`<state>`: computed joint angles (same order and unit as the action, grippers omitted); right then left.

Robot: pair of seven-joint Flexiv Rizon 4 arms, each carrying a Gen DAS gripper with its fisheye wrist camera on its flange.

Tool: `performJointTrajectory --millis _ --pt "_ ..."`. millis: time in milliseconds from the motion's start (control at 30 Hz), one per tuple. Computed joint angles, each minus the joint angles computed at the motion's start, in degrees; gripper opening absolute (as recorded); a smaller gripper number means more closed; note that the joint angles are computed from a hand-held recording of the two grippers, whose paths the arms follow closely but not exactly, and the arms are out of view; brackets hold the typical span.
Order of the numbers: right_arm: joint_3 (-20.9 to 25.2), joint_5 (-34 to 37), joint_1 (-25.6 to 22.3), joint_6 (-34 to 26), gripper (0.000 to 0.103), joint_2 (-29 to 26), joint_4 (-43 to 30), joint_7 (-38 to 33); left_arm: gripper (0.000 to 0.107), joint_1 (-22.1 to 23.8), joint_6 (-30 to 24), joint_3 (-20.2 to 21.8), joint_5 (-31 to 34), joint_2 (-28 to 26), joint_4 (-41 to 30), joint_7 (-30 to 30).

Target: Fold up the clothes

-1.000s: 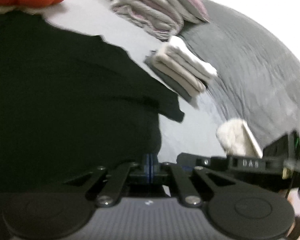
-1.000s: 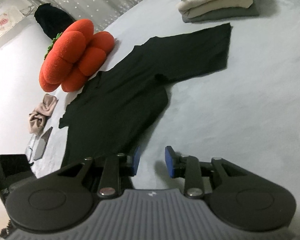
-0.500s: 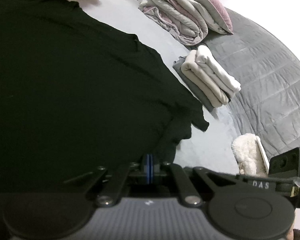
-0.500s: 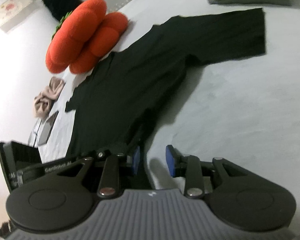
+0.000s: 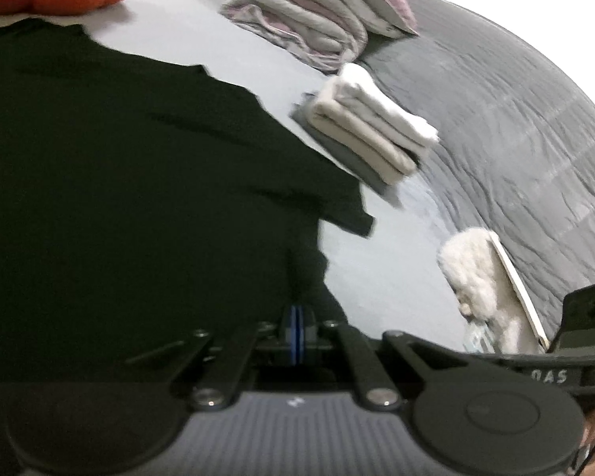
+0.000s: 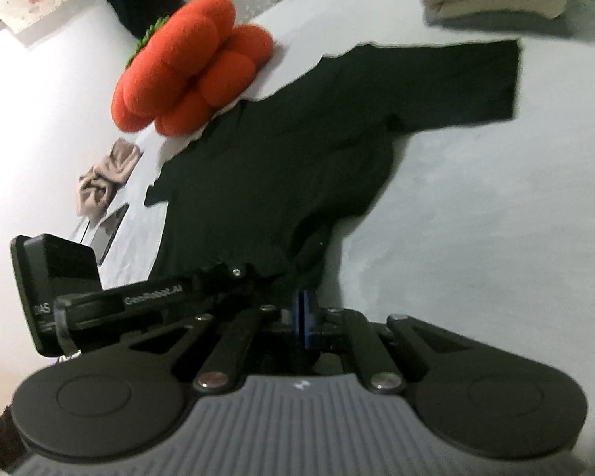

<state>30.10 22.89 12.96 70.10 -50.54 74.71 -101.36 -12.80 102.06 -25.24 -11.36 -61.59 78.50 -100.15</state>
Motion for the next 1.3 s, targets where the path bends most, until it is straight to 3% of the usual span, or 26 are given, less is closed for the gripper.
performJointTrajectory --millis 367,467,533,600,633,667,700,733,867,1300 --pt "-1.27 -2.26 -0.89 7.9 0.002 4.98 8.67 3.12 0.003 -5.62 -10.73 3.79 -2.93 -2.21 -8.75 6.63" --pt "-2.26 -4.39 -0.54 8.51 0.003 4.8 9.4 4.86 0.009 -6.76 -10.94 4.94 -3.97 -2.41 -9.49 7.73" --pt "-2.36 -5.66 -0.96 8.54 0.012 4.68 9.81 5.87 0.017 -6.99 -10.42 5.24 -4.59 -2.01 -9.07 7.93" --pt "-2.2 -6.59 -1.62 8.21 0.014 4.73 10.16 6.78 0.031 -6.59 -8.82 4.9 -5.04 -1.02 -7.14 7.64" --pt "-1.85 -6.91 -2.12 8.02 0.014 4.76 10.33 6.9 0.033 -6.34 -8.19 4.81 -5.29 -0.28 -5.91 7.24" --pt "-1.6 -7.23 -2.48 7.87 0.019 4.86 10.53 6.98 0.035 -6.32 -7.9 5.18 -5.6 0.61 -4.74 6.66" --pt "-1.87 -7.69 -2.43 7.79 0.035 5.12 10.81 7.33 0.037 -6.6 -7.5 6.12 -5.9 1.64 -3.53 5.88" --pt "-2.16 -8.13 -2.35 7.71 0.04 5.38 11.08 7.69 0.039 -7.19 -6.86 7.61 -6.15 2.79 -2.27 4.92" --pt "-2.32 -9.36 -2.5 7.67 0.042 6.51 12.56 8.44 0.05 -11.03 -5.73 15.86 -6.89 7.74 3.14 0.73" --pt "-3.29 -10.54 -2.05 9.31 0.041 10.96 21.14 11.19 0.052 -20.81 -0.36 33.44 -9.23 23.41 29.53 -12.6"
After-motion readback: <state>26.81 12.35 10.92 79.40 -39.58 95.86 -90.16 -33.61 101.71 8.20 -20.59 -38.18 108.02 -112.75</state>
